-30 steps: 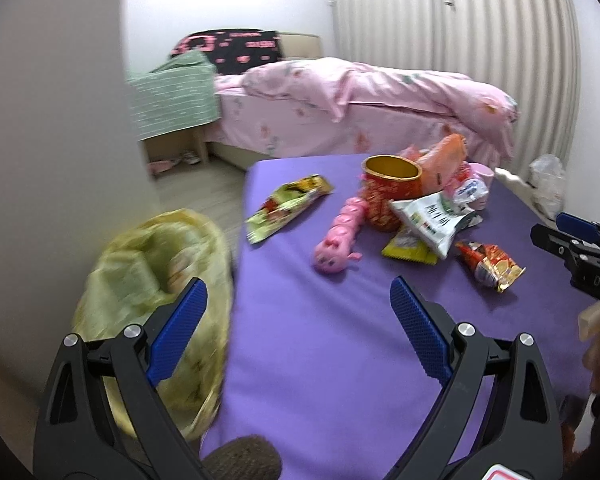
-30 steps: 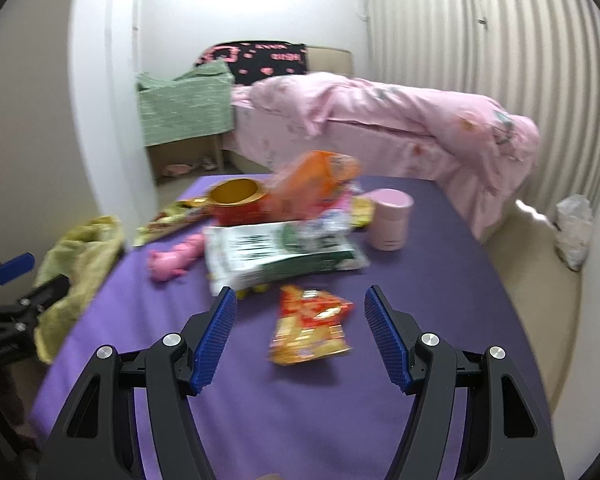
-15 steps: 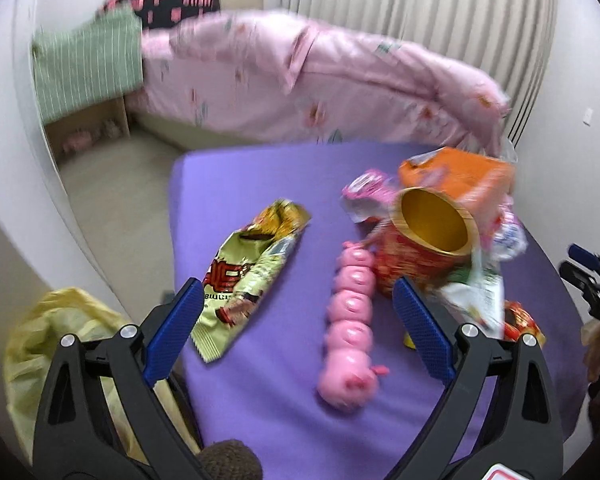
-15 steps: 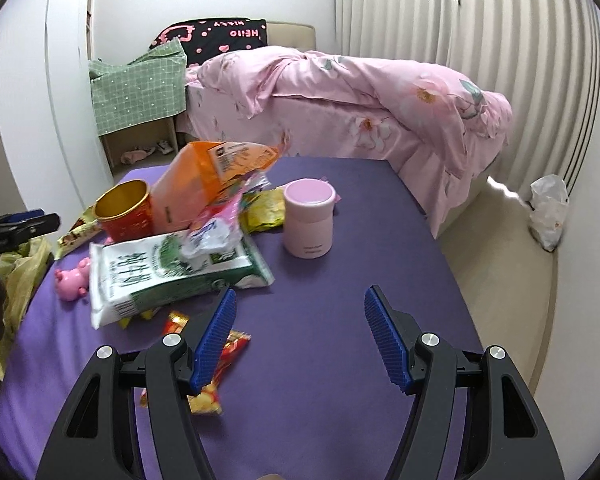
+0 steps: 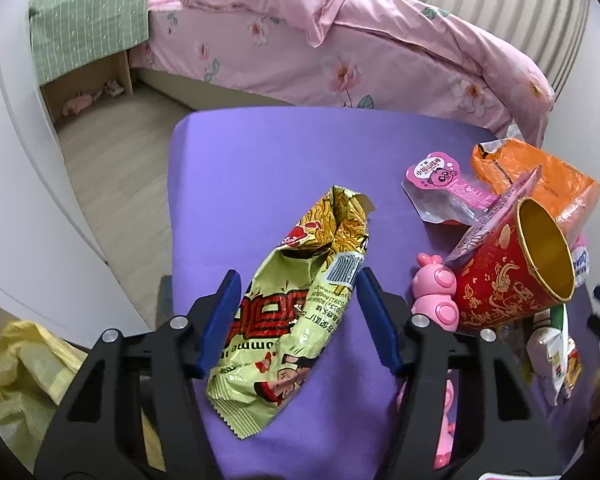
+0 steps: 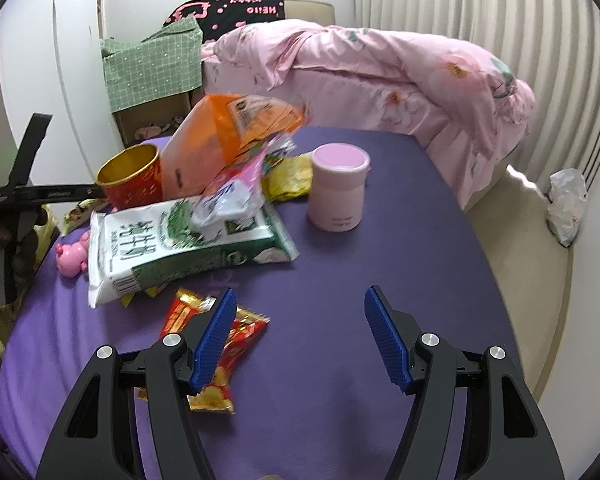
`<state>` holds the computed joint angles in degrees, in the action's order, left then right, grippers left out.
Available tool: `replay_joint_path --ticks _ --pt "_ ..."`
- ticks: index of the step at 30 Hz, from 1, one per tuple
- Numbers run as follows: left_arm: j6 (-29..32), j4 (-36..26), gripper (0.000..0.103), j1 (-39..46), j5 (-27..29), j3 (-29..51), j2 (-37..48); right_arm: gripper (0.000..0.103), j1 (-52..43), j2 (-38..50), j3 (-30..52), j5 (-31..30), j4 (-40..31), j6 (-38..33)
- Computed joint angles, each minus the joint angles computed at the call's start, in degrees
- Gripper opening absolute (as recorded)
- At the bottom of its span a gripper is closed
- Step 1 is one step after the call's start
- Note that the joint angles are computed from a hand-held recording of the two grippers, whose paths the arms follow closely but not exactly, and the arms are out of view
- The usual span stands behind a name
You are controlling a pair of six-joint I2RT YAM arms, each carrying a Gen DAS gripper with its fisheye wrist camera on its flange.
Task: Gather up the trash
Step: 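Reach both tools toward the snack wrappers on the purple table, then grasp the yellow chip bag with left tool while right tool grasps red wrapper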
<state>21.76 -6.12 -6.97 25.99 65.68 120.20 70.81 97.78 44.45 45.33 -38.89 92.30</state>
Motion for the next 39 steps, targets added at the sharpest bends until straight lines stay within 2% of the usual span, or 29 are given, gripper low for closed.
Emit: replay_joint_path --ticks 2,5,9,13,20,25,30,32,34,37,39 --pt "0.0 -0.2 0.054 0.1 0.2 0.0 0.1 0.063 0.2 0.7 0.3 -0.4 1.2 -0.6" --pt "0.7 -1.1 0.043 0.4 0.9 -1.0 -1.0 0.063 0.8 1.8 1.5 -0.6 0.7 -0.8" --pt "0.4 -0.5 0.038 0.8 2.1 -5.2 -4.8 0.063 1.9 1.6 1.8 -0.3 1.1 -0.3" --pt "0.5 -0.4 0.037 3.3 6.4 -11.3 -11.9 0.063 3.5 1.2 1.8 0.3 0.4 1.4" --pt "2.0 -3.6 0.037 8.3 11.9 -21.3 -26.4 0.063 4.2 1.2 -0.1 -2.3 7.5 -1.4" --pt "5.5 -4.4 0.037 11.0 12.3 -27.6 -33.1 0.063 1.9 2.3 -2.5 -5.1 16.8 -5.0" --pt "10.1 -7.1 0.038 14.3 13.3 -31.7 -35.8 0.061 -0.4 5.4 -2.2 -7.5 19.9 -6.6" --pt "11.2 -7.9 0.038 15.7 13.7 -32.3 -36.2 0.055 -0.1 5.6 -2.2 -7.4 20.4 -6.6" --pt "11.9 -8.5 0.038 17.0 14.4 -32.5 -35.9 0.04 0.1 4.7 -2.9 -8.0 22.2 -8.3" --pt "12.5 -9.1 0.038 18.6 15.4 -32.7 -35.2 0.023 0.5 3.3 -3.5 -8.9 24.0 -10.2" --pt "13.3 -10.0 0.038 20.0 16.3 -32.7 -35.1 0.02 1.7 3.2 -2.1 -8.1 21.8 -9.7"
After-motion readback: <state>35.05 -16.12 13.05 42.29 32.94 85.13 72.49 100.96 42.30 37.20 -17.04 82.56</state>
